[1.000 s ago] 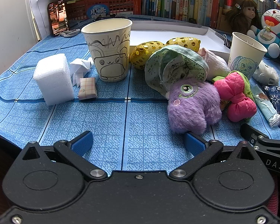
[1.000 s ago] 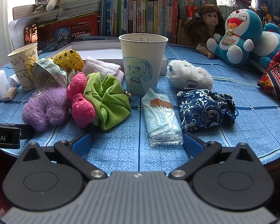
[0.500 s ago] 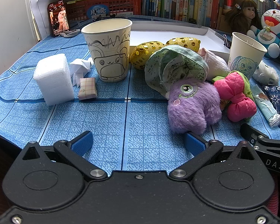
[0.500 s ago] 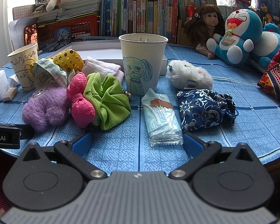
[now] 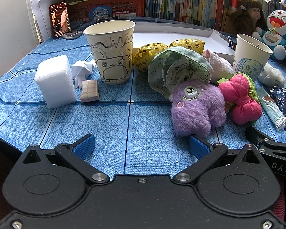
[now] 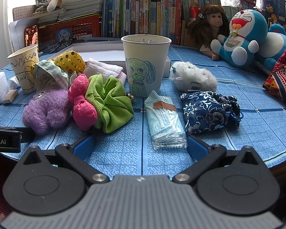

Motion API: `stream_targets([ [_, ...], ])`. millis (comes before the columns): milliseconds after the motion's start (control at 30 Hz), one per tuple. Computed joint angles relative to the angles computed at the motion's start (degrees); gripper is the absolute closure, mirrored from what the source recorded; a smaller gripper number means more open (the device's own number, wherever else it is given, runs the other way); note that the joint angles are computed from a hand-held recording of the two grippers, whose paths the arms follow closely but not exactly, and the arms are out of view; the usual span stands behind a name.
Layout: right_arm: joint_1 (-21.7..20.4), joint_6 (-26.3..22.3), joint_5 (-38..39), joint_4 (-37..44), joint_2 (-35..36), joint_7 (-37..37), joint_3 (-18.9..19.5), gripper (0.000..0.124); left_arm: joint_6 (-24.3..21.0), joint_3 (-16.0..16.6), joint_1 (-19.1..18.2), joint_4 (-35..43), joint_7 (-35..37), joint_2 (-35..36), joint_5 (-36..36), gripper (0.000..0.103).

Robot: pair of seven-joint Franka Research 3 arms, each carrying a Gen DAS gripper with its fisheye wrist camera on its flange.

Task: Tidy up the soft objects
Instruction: 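Close the left gripper on the purple plush while the right gripper grasps the pink bow scrunchie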

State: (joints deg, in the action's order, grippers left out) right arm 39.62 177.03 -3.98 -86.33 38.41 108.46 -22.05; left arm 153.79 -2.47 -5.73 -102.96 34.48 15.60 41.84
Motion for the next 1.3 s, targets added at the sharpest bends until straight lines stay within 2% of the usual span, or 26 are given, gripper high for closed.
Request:
stream_targets([
  [167,1.4,3.7,0.9,-1.0,0.8,0.4,-1.9,0.021,1.3,0.7,-0.4,-1.0,-2.3,-0.5,2.4,0.0],
  [267,1.8,6.5,2.7,-2.9,0.5,-1.5,-2.1,0.021,3.4,1.9,-1.1,-2.0,-6.5,-0.8,7.0,0.0],
  [367,3.4,9.5,5.3,-3.1,2.0,-2.4,-4.2,0.021,4.8,2.6,-1.5,-2.9,-10.9,-1.1,11.8,0.0],
  [467,4.9,11.5,7.8,-3.3,2.8,-3.7,-5.7,0.021,4.6,1.7,-0.6,-2.7,-10.1,-1.1,11.0,0.0],
  [533,2.6,11.6,8.1,-3.7,1.8,-6.1,-2.7,0.021,4.9,0.9,0.1,-2.9,-8.8,-1.4,9.0,0.001],
  [633,-0.8,13.0,9.3,-4.9,0.2,-8.6,1.9,0.021,8.6,0.9,0.8,-4.3,-8.9,-2.4,8.1,0.006],
  [767,-8.2,16.4,9.3,-6.1,-1.6,-12.1,11.3,0.022,12.6,2.5,-0.1,-4.4,-13.8,-3.1,12.7,0.01],
  [867,-11.0,20.0,9.1,-7.2,-2.2,-14.6,15.0,0.03,14.8,2.5,0.0,-3.5,-15.2,-2.8,14.3,0.019],
  [967,-15.2,24.0,7.6,-8.2,-2.4,-16.2,20.3,0.038,16.9,0.8,1.5,-2.8,-10.3,-1.8,8.9,0.027],
  [1033,-16.4,26.1,7.5,-8.8,-2.6,-17.5,22.1,0.043,17.3,-0.7,2.5,-2.0,-5.7,-0.7,3.4,0.031],
  [1167,-20.0,24.7,6.1,-8.5,-2.6,-19.9,26.7,0.06,17.5,-5.8,6.3,-0.6,4.9,1.8,-11.6,0.04],
  [1233,-22.2,23.9,5.1,-8.2,-2.3,-21.0,29.6,0.065,17.3,-8.3,8.1,0.2,9.0,3.0,-18.3,0.047],
  [1300,-23.9,23.6,4.1,-7.9,-1.9,-22.5,32.0,0.067,16.8,-7.7,7.5,1.1,10.2,3.8,-21.1,0.048],
])
